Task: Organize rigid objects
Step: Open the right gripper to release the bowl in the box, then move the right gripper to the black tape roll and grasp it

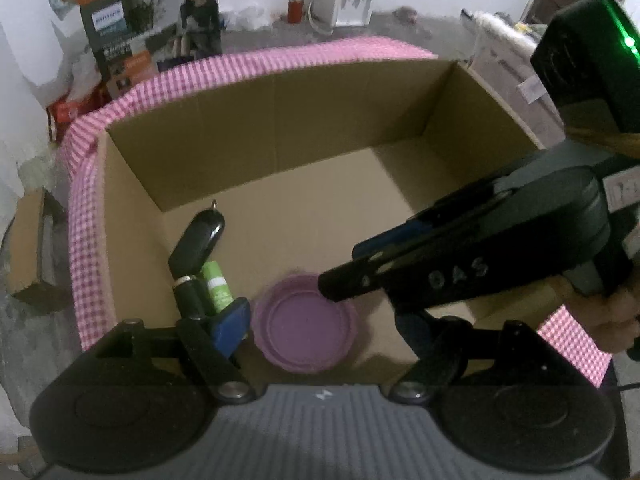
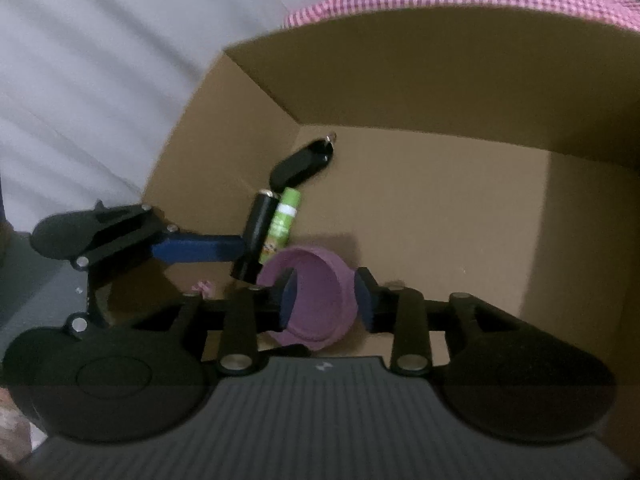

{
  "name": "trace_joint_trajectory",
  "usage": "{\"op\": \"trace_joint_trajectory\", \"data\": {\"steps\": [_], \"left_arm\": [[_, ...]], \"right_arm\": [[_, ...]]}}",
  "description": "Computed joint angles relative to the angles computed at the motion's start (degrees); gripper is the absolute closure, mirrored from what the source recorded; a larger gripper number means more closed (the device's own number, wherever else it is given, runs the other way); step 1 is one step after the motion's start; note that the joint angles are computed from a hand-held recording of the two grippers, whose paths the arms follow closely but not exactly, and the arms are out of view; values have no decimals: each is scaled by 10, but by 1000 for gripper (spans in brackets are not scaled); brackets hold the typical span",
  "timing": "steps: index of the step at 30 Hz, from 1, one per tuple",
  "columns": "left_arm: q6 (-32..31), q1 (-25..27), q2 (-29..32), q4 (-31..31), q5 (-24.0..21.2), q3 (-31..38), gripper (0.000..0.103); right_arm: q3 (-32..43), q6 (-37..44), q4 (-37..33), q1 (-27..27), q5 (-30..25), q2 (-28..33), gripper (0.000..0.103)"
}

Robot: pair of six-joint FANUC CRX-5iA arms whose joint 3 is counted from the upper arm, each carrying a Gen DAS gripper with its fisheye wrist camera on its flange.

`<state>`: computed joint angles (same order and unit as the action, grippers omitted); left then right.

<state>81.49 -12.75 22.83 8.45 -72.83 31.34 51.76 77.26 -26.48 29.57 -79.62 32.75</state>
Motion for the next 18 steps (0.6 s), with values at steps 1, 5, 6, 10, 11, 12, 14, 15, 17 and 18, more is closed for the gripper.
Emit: {"op": "trace_joint_trajectory", "data": {"steps": [1,5,6,10,11,12,14,15,17,18], "left_arm": [[-2,-1,-11,-1,11,-10,21],[-19,-6,-67,-8,69,-64,15],[-26,-8,-81,-9,82,-77,15],[-33,-18,-142,-23,128,-129,12],[-31,-22,-159,-30,141,-144,12],[-31,-26,-176,-35,153,-158,10],[-30,-34,-212,-39,179,-192,9],[-30,-36,-224,-38,188,-206,9],[-28,-39,-252,-27,206,-240,9],[-26,-41,-264,-22,217,-257,9]], "right_arm": [[-16,3,-3,-2,16,-13,67],[-100,10,-15,-12,92,-82,62],[-123,12,-18,-15,112,-102,62],[-218,35,-34,-22,182,-188,62],[-244,43,-36,-22,198,-212,62],[-269,50,-38,-22,214,-236,62],[-321,65,-46,-22,242,-285,59],[-344,70,-50,-22,254,-305,58],[-389,81,-62,-22,270,-348,57],[-411,83,-66,-20,280,-368,56]]}}
